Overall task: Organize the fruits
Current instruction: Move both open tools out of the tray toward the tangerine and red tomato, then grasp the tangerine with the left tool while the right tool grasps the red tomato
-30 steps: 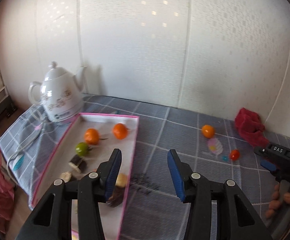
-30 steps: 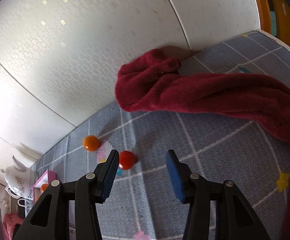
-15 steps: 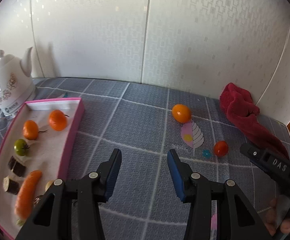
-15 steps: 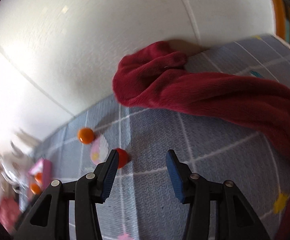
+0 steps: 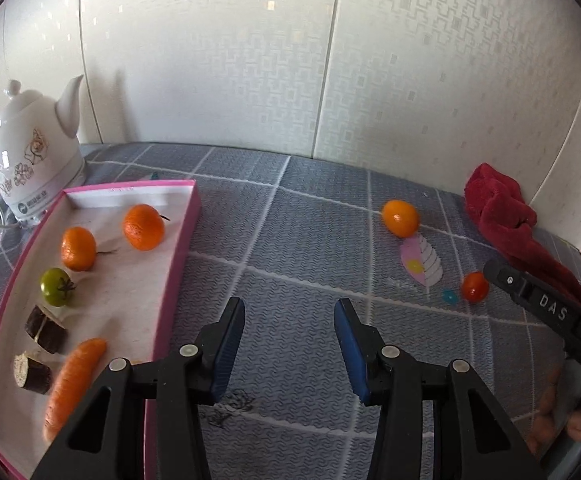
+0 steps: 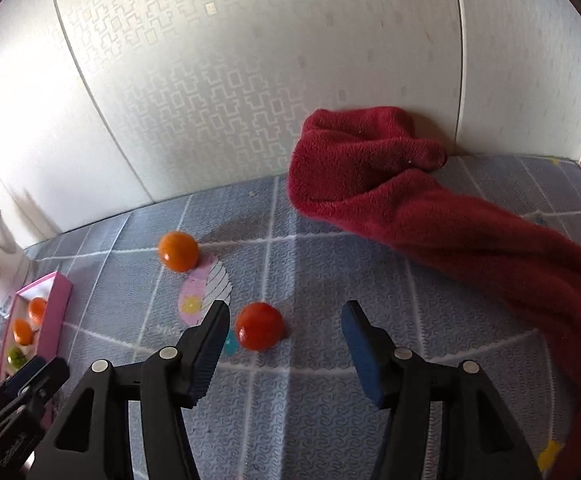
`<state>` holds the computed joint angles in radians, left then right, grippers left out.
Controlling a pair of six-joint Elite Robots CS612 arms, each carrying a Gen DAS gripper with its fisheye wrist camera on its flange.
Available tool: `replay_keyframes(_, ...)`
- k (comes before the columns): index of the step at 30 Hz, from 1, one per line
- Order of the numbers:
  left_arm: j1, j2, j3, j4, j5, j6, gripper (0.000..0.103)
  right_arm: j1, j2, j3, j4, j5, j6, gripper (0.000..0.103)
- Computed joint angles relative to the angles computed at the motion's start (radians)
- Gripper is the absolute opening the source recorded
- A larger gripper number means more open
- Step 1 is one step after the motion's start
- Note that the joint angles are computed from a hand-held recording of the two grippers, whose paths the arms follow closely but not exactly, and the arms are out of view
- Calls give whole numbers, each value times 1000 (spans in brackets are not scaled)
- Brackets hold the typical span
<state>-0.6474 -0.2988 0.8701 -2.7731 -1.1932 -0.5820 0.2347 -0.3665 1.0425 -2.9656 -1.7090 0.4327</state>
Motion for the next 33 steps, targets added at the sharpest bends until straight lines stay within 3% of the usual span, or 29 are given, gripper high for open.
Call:
replay_keyframes(7,-11,23,-36,-4,45,2,47,14,12,-40,83,-35,-21,59)
replay_keyframes(15,-19,60,-108,31,36,28,47,-3,0,-8,47,37,-14,59)
replay_keyframes(20,-22,82,-161,55,25,87,47,-17,-6,3,52,60,53,59)
replay_keyframes(27,-6,128,-266,90,-74,96,47,-23,-16,26,-10,76,76,59)
replay_keyframes(33,11,190,-396,159,-135,71,47,-11,-6,-3,33,66,21,59)
